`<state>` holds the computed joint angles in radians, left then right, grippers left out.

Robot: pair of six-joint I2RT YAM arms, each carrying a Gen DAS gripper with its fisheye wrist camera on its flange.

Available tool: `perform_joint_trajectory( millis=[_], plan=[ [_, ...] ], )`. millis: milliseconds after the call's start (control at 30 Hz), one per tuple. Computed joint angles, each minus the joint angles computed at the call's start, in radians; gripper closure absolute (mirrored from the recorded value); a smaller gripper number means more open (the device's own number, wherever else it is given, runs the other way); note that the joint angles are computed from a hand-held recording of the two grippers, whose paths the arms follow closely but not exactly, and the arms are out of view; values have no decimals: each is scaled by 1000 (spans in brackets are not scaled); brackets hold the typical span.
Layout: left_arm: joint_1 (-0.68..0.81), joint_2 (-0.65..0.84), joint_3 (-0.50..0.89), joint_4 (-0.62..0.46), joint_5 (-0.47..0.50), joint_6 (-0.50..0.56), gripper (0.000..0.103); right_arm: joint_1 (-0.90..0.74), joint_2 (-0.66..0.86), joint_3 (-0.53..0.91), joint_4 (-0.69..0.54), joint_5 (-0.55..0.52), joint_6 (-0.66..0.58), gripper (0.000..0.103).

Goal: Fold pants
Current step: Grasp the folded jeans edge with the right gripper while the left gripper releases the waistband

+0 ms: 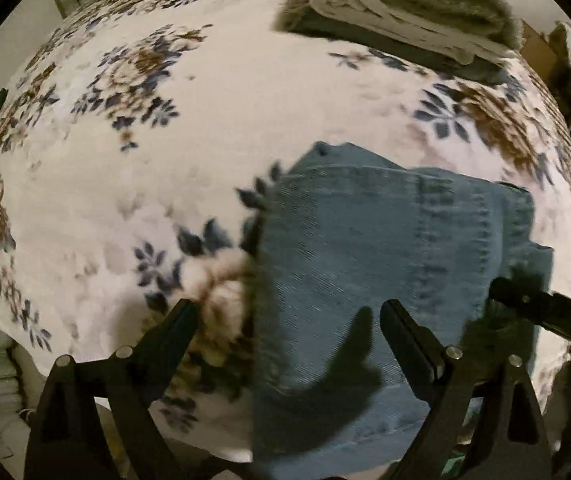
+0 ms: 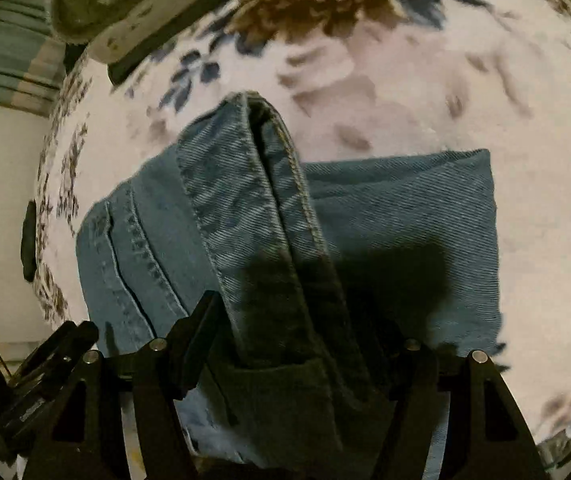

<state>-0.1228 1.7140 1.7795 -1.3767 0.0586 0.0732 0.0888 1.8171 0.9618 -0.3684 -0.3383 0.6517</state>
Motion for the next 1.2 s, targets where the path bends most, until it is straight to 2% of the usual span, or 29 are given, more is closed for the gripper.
perform_joint_trajectory(
  millis=[67, 167, 267, 567, 733, 900, 1067, 1200],
  plan=[
    [9, 2, 1, 10, -2, 8, 10, 27, -17, -26, 31, 35, 25, 57],
    [4, 1, 26, -5, -15, -2, 10, 51, -54, -58, 46, 85, 48, 76],
    [-5, 0, 40, -13, -25, -7, 10, 70, -126, -59, 4, 114, 55, 88],
    [-56, -17, 98, -53, -27, -14, 10, 65, -385, -59, -182, 193, 108, 90],
    [-92, -20, 120, -70, -20, -30, 10, -32, -515, -106, -281, 190, 71, 90],
    [-114, -20, 123, -78, -2, -49, 10, -236, -640, -161, -389, 186, -33, 90],
    [-127, 13, 137, -87, 41, -74, 10, -414, -633, -223, -394, 189, -160, 90],
    [-136, 87, 189, -89, 68, -99, 10, -508, -476, -255, -344, 111, -237, 90]
  ],
)
